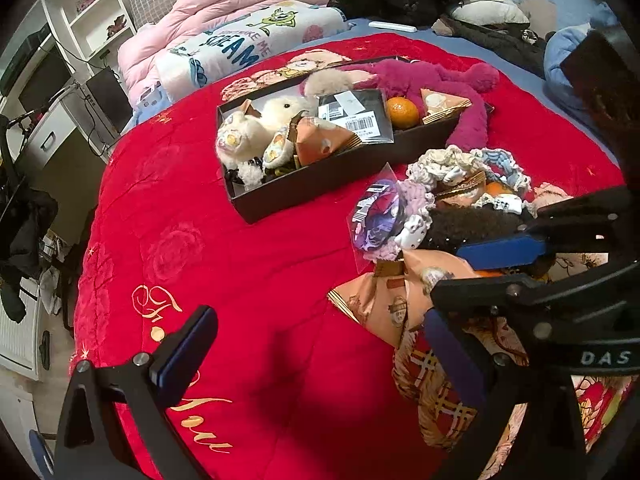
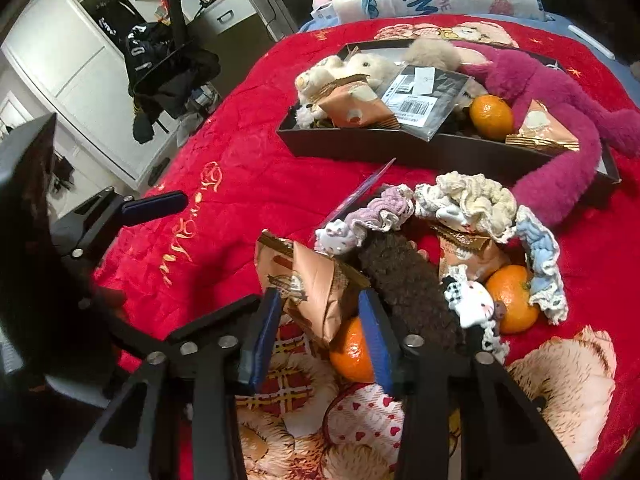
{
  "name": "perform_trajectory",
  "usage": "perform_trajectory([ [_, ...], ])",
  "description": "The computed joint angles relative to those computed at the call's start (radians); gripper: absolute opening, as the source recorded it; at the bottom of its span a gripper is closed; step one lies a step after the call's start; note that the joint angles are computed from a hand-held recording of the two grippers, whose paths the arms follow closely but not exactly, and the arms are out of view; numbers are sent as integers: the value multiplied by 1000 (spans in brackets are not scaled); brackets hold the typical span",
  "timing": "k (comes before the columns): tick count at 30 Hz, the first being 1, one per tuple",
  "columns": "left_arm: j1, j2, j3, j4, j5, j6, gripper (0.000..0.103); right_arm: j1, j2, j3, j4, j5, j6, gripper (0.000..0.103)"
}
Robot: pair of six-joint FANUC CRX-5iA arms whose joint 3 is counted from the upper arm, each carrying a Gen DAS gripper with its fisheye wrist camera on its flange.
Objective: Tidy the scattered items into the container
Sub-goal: 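Close the right gripper on a brown snack packet in the pile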
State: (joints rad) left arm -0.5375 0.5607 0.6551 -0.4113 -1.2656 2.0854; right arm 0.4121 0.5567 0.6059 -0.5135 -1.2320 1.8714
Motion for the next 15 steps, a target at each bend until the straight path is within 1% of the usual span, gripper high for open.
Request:
perform_trajectory([
  [2, 1, 0, 0, 3, 0, 1, 103, 2, 2, -1, 10, 1, -5, 24],
  [3, 1, 1, 1, 4, 0, 2, 103, 1, 4, 0, 9, -1, -5, 22],
  [15, 2, 31, 27, 19, -18, -40, 103, 15, -6, -15, 33, 17, 2, 20],
])
